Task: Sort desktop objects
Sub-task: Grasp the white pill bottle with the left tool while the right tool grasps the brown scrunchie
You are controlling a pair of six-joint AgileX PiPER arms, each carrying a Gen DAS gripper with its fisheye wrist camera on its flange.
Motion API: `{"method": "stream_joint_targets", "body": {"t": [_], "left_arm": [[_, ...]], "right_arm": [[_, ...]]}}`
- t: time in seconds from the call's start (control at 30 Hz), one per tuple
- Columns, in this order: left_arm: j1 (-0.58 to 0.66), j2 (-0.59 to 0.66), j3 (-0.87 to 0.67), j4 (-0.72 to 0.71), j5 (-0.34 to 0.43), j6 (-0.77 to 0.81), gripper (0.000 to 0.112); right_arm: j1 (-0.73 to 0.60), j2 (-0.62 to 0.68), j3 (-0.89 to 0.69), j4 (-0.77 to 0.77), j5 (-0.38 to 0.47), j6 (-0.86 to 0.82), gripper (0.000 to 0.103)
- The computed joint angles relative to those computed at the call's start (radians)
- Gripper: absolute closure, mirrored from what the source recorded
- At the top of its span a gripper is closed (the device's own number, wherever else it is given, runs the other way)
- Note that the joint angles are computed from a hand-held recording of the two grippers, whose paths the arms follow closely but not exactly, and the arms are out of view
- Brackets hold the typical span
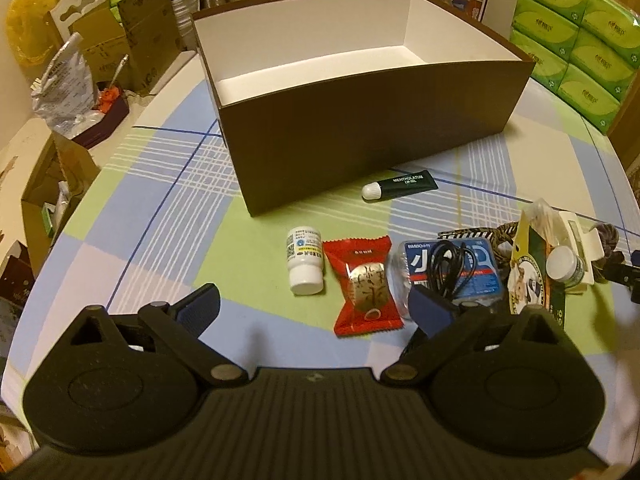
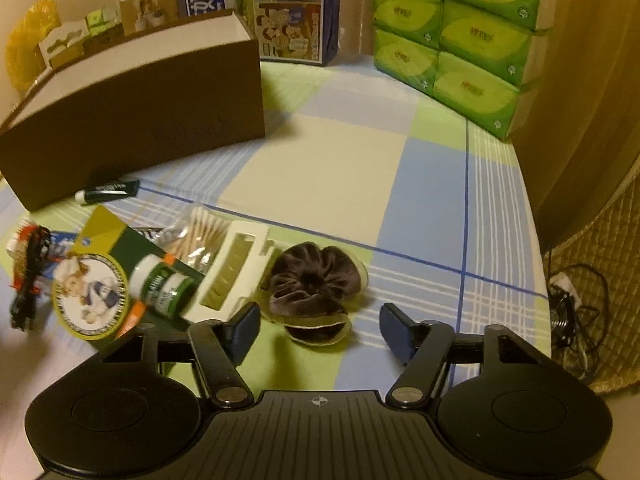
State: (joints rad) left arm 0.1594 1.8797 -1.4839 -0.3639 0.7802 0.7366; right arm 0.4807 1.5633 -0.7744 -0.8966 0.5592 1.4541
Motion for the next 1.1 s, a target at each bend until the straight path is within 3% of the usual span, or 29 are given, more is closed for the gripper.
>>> {"method": "stream_joint_targets", "body": {"t": [0.17,0.23,0.4,0.57,0.67,0.73,0.87,0.93,1.1], "left_arm": [[0.011,0.043,-0.049,-0.006,0.02,0.025,0.015],[0.017,0.059,-0.069,-0.011,0.032,0.037,0.016],[0.029,0.096,-0.114,-0.019,0.058,0.065,0.019],[0.039,0.126,-0.15,-0.036,0.077,0.094,0.02],[0.038,0.149,-0.171,-0.031,0.079,0.106,0.031],[0.037,0.168,-0.188,-0.03,0.083,0.116,0.046],[0.039,0.211,-0.236,-0.039,0.108,0.128,0.053],[0.036,0.231,-0.255,-0.045,0.112,0.144,0.063],[0.021,0.278,-0.309,-0.051,0.119,0.169,0.072]], "right_arm": [[-0.018,0.042,-0.008,-0.053,-0.029,0.02,0.054],[-0.024,0.057,-0.009,-0.08,-0.041,0.04,0.065],[-0.03,0.063,-0.008,-0.09,-0.042,0.053,0.072],[-0.042,0.045,-0.002,-0.05,-0.035,0.038,0.072],[-0.043,0.031,0.005,-0.033,-0.02,0.04,0.072],[-0.047,0.021,0.013,-0.025,-0.018,0.045,0.072],[-0.044,0.008,0.023,-0.017,-0.008,0.059,0.072],[-0.039,0.007,0.025,-0.019,-0.004,0.069,0.072],[-0.031,0.014,0.021,-0.024,0.006,0.087,0.072]]}}
